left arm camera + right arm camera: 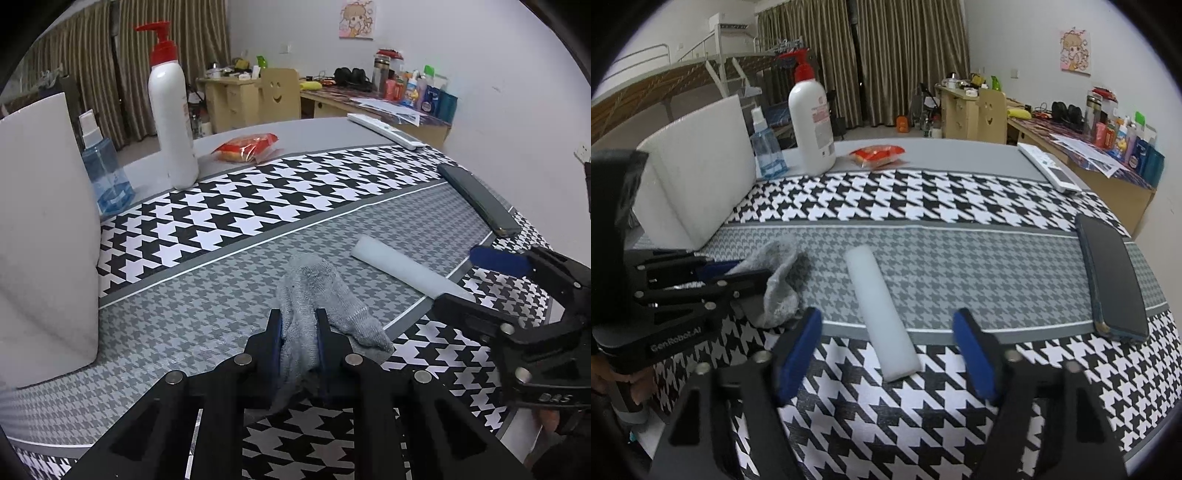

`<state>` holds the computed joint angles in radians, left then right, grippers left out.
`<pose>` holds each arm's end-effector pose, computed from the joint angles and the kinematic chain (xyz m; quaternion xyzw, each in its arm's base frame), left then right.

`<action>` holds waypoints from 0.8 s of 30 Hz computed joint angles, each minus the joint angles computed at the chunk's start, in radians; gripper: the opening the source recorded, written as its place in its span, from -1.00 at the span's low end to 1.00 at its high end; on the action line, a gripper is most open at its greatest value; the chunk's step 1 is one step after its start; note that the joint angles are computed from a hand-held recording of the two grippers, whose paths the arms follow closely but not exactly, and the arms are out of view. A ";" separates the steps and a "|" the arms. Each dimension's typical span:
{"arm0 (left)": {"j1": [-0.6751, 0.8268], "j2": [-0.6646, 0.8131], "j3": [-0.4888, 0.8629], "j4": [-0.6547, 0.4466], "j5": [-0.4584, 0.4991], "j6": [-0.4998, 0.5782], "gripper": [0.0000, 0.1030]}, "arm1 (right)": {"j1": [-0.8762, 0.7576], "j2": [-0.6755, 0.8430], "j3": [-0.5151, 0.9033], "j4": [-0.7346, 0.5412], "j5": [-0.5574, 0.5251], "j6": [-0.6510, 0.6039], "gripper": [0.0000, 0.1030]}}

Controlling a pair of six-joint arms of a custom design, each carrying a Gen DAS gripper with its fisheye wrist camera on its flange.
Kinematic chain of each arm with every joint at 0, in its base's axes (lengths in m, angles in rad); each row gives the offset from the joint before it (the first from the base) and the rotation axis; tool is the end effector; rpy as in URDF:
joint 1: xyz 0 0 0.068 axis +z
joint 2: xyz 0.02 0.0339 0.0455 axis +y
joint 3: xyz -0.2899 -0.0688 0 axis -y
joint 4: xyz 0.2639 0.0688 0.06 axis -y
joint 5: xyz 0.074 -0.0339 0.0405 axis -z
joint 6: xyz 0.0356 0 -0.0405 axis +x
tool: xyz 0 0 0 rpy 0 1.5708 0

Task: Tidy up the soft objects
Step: 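Close the left tool on the grey sock while the right tool nears the foam roller, then close the right tool on the white foam roller while the left tool lifts the sock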

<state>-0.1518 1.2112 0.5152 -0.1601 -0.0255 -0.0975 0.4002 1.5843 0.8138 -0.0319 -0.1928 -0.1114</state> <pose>0.2283 -0.0340 0.1789 0.0210 0.9365 -0.0316 0.3485 0.3020 0.1352 0.1843 -0.2684 0.8836 0.1420 0.3564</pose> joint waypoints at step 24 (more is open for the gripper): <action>0.017 -0.126 -0.034 -0.042 0.005 0.000 -0.66 | 0.050 0.019 0.023 -0.042 0.107 -0.041 -0.61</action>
<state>-0.1352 1.0853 0.4809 -0.2020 -0.0203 -0.0976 0.4507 1.6037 0.8367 -0.0734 -0.0862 -0.1522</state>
